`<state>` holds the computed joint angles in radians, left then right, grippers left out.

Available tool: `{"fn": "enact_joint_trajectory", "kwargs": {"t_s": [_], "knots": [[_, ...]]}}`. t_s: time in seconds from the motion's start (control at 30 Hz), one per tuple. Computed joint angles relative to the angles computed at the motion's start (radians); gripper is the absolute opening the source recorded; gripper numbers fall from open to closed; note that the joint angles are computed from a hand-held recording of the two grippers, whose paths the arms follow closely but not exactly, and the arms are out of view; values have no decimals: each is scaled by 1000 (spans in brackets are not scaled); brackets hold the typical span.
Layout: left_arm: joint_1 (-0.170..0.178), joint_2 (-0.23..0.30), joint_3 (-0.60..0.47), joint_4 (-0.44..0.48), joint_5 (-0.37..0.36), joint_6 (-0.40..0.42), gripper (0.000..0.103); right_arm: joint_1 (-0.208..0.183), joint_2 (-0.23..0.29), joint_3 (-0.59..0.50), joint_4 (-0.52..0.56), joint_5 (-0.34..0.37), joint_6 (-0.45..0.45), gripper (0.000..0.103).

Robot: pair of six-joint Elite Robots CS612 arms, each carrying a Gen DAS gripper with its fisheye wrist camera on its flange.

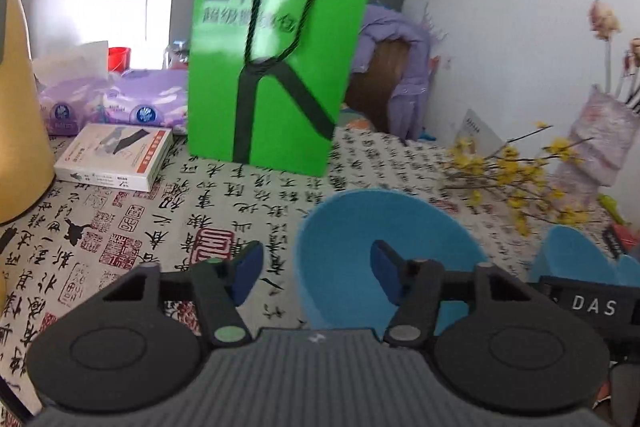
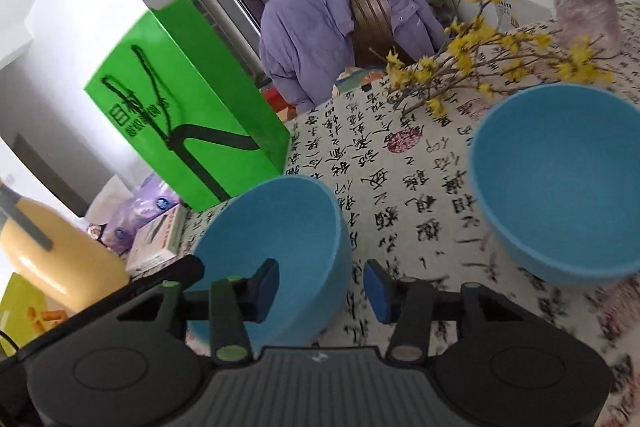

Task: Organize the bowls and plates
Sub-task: 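Move both grippers to the blue bowl by the green bag and grip its rim, then lift the blue bowl with both grippers and carry it across the table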

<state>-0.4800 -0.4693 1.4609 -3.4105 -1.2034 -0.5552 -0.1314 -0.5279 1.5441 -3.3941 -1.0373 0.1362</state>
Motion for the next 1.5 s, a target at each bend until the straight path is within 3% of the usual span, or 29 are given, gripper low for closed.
{"fn": "enact_joint_trajectory", "kwargs": {"t_s": [0.13, 0.23, 0.27, 0.47, 0.83, 1.0, 1.2, 1.5], "knots": [[22, 14, -35, 62, -38, -20, 44, 14, 15, -39, 34, -39, -21, 32], [30, 21, -49, 89, -53, -17, 32, 20, 21, -54, 45, -72, -31, 20], [33, 23, -53, 94, -69, -14, 24, 20, 22, -59, 55, -75, -33, 16], [37, 29, -59, 91, -103, -4, 9, 22, 28, -67, 50, -80, -47, 14], [17, -21, 24, 52, -56, 8, 7, 27, -14, -1, 28, -100, -109, 10], [-17, -70, 143, -48, 25, 2, 8, 20, -55, 87, -7, -60, -142, 9], [-63, -136, 324, -163, 100, -64, 8, 11, -112, 230, -60, 3, -206, 9], [-177, -206, 593, -334, 283, -214, 8, -8, -183, 467, -180, 116, -300, 9]]}}
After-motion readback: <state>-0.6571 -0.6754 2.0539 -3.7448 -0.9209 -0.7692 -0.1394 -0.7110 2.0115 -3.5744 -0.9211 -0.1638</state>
